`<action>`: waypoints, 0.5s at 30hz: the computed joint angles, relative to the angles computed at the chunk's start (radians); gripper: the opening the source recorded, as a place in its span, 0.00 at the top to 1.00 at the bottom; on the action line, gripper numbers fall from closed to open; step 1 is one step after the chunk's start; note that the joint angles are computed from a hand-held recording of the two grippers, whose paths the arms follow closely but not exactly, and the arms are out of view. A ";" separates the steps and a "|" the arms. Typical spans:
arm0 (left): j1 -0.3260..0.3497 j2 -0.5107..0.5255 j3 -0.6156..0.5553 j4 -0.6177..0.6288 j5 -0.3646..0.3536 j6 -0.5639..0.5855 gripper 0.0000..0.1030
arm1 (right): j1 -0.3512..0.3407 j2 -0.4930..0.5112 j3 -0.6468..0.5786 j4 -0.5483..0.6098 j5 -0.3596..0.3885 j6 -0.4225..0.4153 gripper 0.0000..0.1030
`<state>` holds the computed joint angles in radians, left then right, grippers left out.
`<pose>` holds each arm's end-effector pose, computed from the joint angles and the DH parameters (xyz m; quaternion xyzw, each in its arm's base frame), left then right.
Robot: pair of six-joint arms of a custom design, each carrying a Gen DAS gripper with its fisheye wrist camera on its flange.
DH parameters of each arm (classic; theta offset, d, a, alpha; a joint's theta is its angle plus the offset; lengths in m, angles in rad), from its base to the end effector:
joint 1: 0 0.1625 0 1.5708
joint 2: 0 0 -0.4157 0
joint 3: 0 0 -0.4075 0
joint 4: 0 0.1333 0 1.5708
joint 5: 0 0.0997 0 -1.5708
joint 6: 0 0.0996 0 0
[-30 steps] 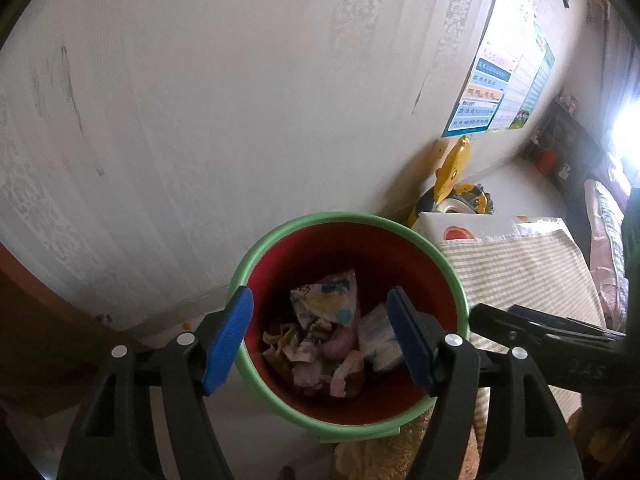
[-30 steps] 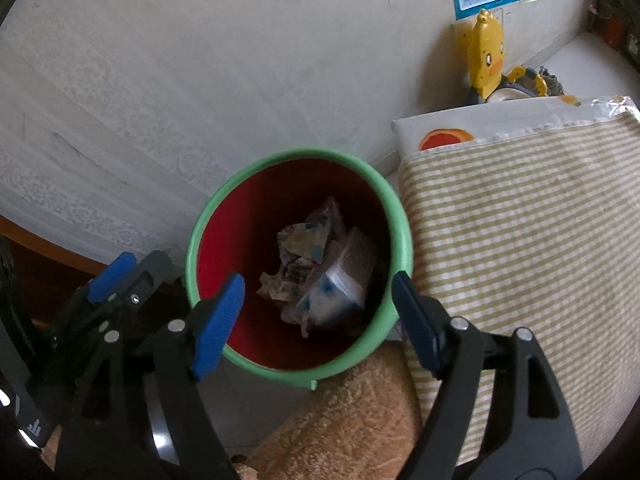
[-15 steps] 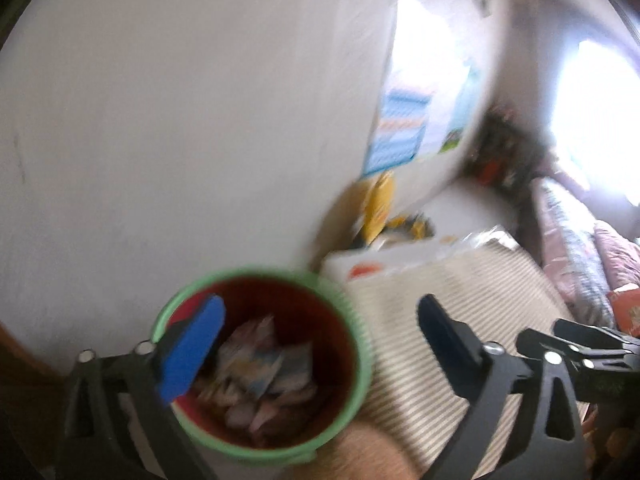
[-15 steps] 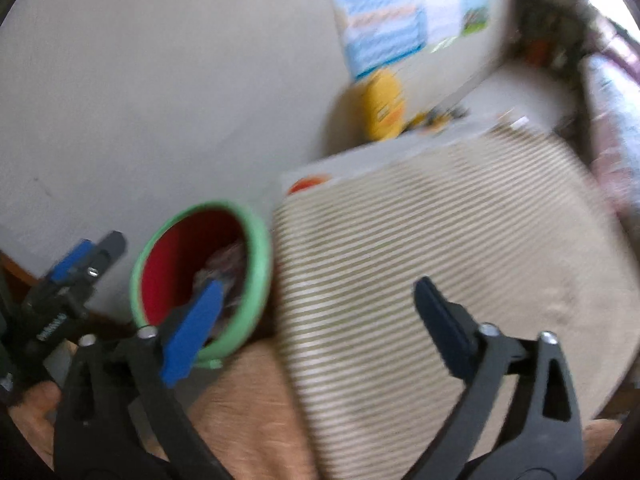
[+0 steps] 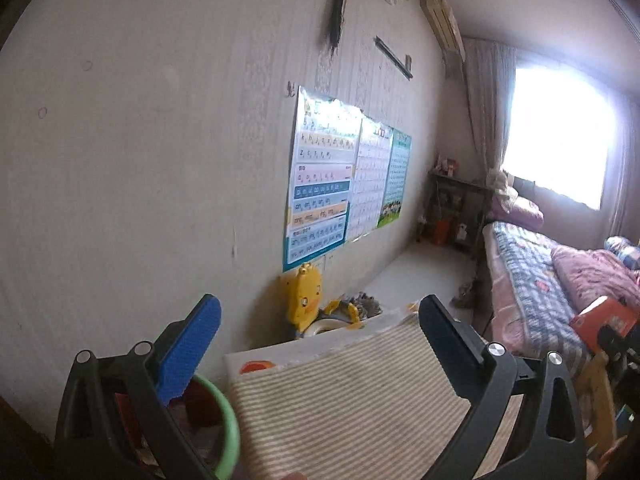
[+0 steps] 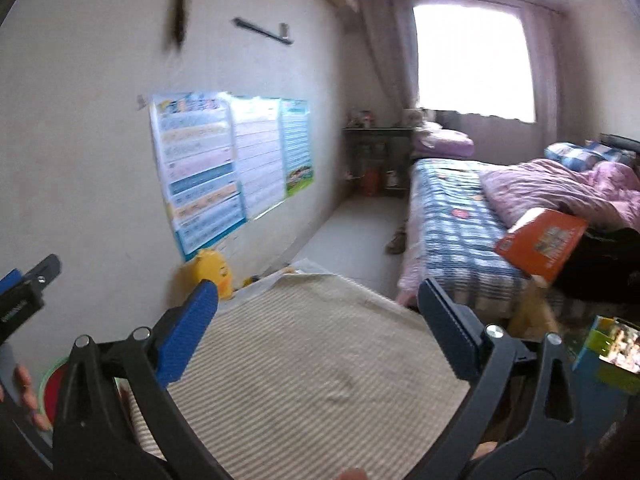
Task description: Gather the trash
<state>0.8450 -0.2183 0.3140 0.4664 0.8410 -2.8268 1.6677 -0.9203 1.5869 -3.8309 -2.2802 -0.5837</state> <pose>-0.3956 -0.7467 0.0897 0.2570 0.7954 -0.5057 0.2137 0.1305 -0.6356 0.3427 -0.0153 -0.7008 0.5923 0.3972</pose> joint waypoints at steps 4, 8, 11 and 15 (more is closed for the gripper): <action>-0.019 -0.022 0.083 -0.055 -0.016 0.025 0.08 | -0.043 -0.072 0.067 0.108 0.017 0.212 0.04; -0.034 -0.025 0.117 -0.078 -0.053 0.087 0.08 | -0.046 -0.057 0.072 -0.051 0.020 0.135 0.04; -0.036 0.009 0.058 -0.023 -0.061 0.073 0.08 | -0.037 -0.035 0.052 -0.125 0.017 0.037 0.04; -0.035 0.039 0.004 0.025 -0.078 0.074 0.08 | -0.034 -0.014 0.057 -0.220 0.050 -0.047 0.04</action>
